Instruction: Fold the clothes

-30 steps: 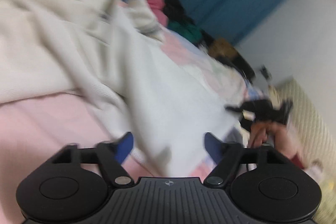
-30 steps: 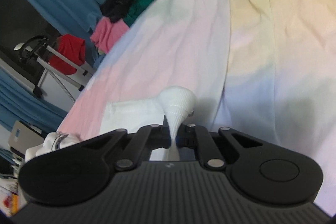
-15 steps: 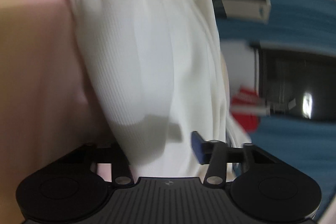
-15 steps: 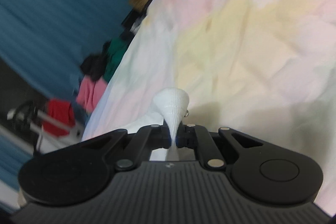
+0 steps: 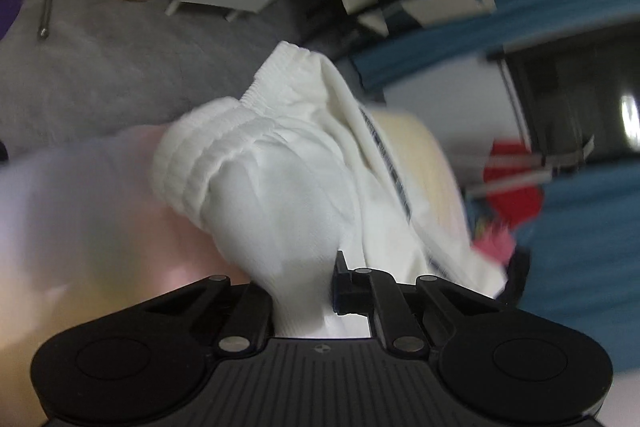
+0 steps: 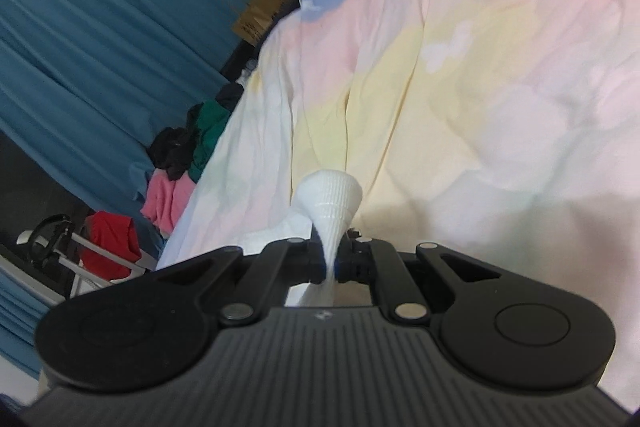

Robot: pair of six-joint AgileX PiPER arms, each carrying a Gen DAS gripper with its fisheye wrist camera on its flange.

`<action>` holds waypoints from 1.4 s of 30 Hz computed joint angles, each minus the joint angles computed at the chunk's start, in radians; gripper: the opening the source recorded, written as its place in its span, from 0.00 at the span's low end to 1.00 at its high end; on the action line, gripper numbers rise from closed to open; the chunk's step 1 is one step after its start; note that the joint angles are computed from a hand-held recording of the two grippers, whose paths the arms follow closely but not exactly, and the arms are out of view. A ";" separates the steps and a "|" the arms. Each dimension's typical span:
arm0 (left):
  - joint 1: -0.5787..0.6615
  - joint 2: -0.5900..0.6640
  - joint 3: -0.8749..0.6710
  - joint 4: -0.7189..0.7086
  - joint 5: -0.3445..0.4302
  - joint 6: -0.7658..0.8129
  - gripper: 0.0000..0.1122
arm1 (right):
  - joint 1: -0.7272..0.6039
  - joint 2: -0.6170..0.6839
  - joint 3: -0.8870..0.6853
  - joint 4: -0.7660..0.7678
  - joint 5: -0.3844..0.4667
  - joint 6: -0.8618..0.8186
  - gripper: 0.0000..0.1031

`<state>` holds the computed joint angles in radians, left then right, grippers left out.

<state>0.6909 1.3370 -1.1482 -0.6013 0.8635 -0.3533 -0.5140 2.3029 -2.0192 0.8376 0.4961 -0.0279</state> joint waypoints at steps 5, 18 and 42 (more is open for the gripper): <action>0.068 0.064 0.003 0.037 0.092 0.152 0.09 | -0.033 -0.073 0.181 0.051 -0.019 -0.127 0.06; -0.042 -0.037 -0.005 0.310 0.148 0.216 0.72 | -0.029 -0.177 0.288 0.031 0.000 -0.378 0.56; -1.039 0.096 -0.261 1.226 -0.102 -0.597 0.79 | 0.373 -0.503 0.418 0.251 0.103 -0.787 0.66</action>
